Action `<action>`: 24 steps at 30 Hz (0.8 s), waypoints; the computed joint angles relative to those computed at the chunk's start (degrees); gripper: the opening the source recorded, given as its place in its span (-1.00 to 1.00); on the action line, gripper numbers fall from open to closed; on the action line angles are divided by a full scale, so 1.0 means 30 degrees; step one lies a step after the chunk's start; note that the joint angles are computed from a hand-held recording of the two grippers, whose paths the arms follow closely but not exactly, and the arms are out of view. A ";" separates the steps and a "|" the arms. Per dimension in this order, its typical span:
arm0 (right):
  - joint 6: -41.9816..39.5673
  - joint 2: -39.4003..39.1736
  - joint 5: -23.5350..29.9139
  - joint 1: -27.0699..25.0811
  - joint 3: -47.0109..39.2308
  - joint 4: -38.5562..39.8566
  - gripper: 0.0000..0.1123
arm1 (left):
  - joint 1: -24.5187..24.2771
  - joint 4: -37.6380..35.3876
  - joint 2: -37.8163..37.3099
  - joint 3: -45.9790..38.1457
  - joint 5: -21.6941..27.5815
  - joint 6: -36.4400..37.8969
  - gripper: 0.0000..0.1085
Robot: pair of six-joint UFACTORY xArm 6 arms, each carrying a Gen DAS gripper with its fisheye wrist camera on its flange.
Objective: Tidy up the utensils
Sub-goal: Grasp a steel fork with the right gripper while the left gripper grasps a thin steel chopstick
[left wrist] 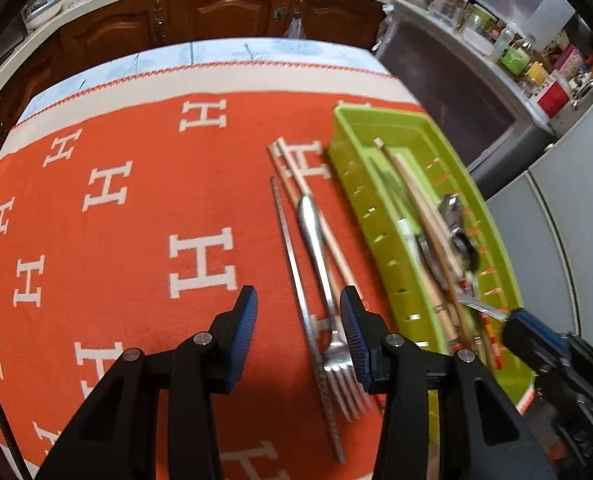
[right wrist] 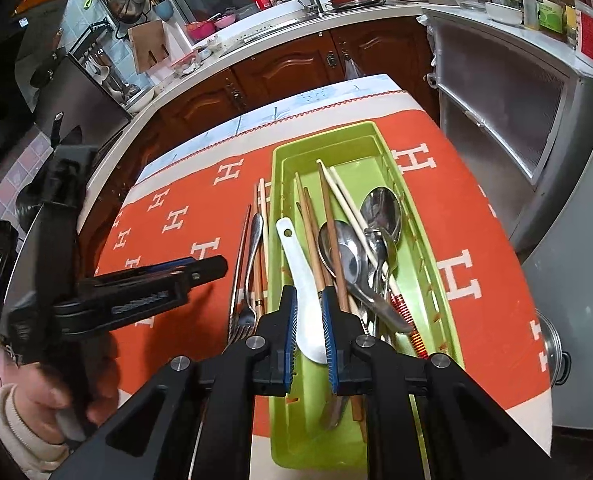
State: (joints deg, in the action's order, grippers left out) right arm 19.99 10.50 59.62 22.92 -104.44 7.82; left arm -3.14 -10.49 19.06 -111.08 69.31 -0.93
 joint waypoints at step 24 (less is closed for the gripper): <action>-0.0555 0.0220 -0.0036 0.0553 -0.0306 0.0927 -0.77 | -0.1147 0.3298 -0.1965 0.4370 -0.2944 -0.0601 -0.94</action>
State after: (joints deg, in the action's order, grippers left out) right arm 18.33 11.16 59.51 24.57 -105.36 10.60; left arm -6.59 -0.59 13.16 -97.97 60.48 -2.73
